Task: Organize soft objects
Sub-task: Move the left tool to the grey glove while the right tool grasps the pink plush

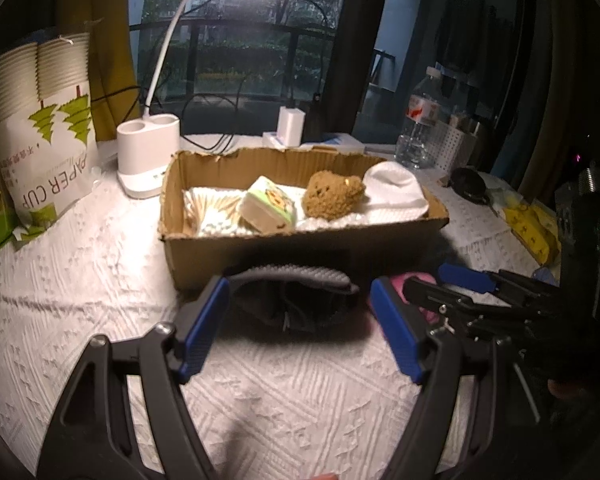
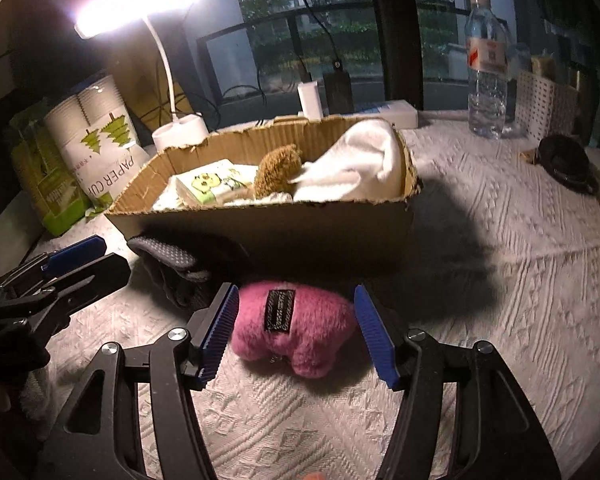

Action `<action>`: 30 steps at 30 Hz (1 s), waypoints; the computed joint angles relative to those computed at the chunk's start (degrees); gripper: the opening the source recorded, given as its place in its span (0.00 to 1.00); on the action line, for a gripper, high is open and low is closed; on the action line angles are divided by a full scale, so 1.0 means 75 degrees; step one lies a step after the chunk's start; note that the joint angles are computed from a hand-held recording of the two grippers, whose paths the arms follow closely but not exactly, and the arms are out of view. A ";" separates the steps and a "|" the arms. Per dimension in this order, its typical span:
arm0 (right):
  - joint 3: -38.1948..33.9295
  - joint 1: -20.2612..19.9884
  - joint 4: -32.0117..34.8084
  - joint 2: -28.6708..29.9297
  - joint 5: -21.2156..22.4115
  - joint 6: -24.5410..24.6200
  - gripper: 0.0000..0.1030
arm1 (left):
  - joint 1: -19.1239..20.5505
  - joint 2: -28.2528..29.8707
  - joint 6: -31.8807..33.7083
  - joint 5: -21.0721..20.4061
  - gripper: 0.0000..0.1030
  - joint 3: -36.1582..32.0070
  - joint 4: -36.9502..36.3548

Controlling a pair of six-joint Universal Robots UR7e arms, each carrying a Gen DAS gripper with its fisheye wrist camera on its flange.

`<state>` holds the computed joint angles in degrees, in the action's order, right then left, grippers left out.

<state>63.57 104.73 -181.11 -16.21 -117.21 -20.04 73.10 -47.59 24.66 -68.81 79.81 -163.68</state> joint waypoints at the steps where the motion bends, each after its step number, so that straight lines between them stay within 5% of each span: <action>1: -0.0016 -0.0003 0.0063 0.0015 -0.0013 0.0001 0.63 | 0.0005 0.0004 -0.0014 0.0019 0.73 0.0002 0.0016; 18: -0.0377 -0.0060 0.1088 0.0112 -0.0065 0.0153 0.68 | 0.0021 0.0314 -0.0367 0.0525 0.73 -0.0371 0.0509; 30: 0.0109 -0.0177 0.0826 -0.0281 0.0371 0.0173 0.57 | -0.0046 0.0718 -0.0545 0.0904 0.73 -0.0919 0.1036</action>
<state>64.38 103.40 -174.92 -18.32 -114.43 -18.74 72.75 -42.21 20.57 -62.03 72.91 -155.91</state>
